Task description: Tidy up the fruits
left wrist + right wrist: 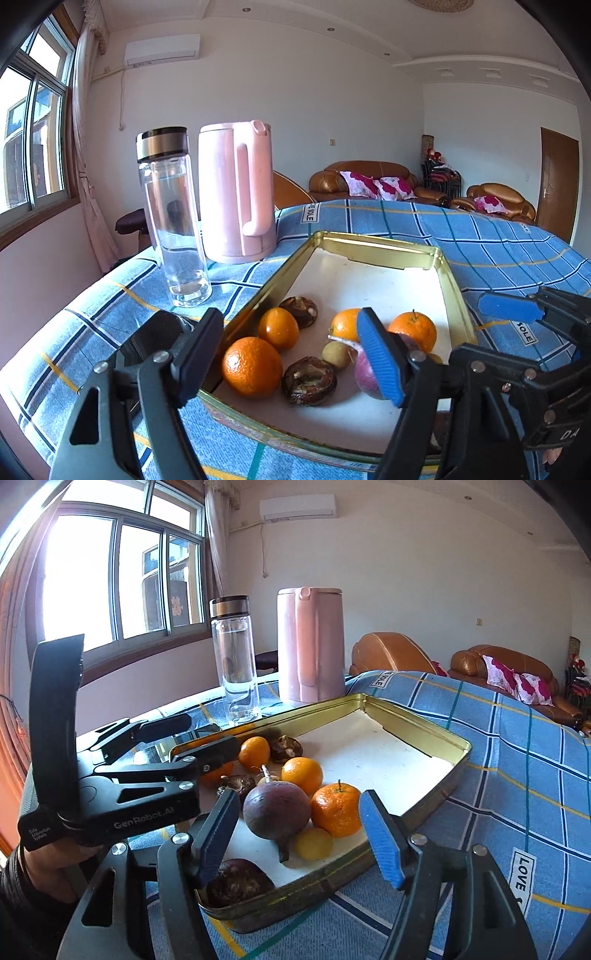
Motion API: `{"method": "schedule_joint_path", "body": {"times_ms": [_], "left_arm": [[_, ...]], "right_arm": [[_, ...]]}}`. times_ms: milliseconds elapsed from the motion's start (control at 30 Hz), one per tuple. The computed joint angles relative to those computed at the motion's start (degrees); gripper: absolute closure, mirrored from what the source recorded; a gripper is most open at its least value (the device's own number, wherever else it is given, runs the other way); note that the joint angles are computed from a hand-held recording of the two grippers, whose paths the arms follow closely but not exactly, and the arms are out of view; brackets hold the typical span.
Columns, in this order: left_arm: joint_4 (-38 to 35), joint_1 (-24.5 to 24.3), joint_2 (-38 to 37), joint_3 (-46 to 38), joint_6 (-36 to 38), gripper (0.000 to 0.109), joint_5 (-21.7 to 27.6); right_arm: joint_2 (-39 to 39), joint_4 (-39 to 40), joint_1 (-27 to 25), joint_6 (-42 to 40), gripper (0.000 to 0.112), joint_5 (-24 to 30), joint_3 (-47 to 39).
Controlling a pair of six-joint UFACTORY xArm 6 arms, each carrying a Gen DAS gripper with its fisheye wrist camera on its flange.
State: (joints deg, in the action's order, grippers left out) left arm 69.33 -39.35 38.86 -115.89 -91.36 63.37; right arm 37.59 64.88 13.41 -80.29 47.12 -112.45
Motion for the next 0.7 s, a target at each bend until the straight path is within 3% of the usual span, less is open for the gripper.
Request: {"method": "schedule_joint_path", "body": {"times_ms": [67, 267, 400, 700], "left_arm": [[0.7, -0.4, 0.1, -0.4, -0.4, 0.02, 0.2], [3.8, -2.1, 1.3, -3.6, -0.3, 0.007, 2.1], [4.1, -2.7, 3.0, -6.8, 1.1, 0.006, 1.8], [2.3, -3.6, 8.7, -16.3, 6.6, 0.006, 2.0]], "right_arm": [[-0.7, 0.4, -0.3, -0.3, 0.043, -2.6, 1.2], [-3.6, 4.5, -1.8, -3.9, 0.043, -8.7, 4.9], [-6.4, 11.1, -2.6, -10.5, 0.033, -13.4, 7.7], [-9.7, 17.7, -4.9, -15.4, 0.029, -13.1, 10.4]]}}
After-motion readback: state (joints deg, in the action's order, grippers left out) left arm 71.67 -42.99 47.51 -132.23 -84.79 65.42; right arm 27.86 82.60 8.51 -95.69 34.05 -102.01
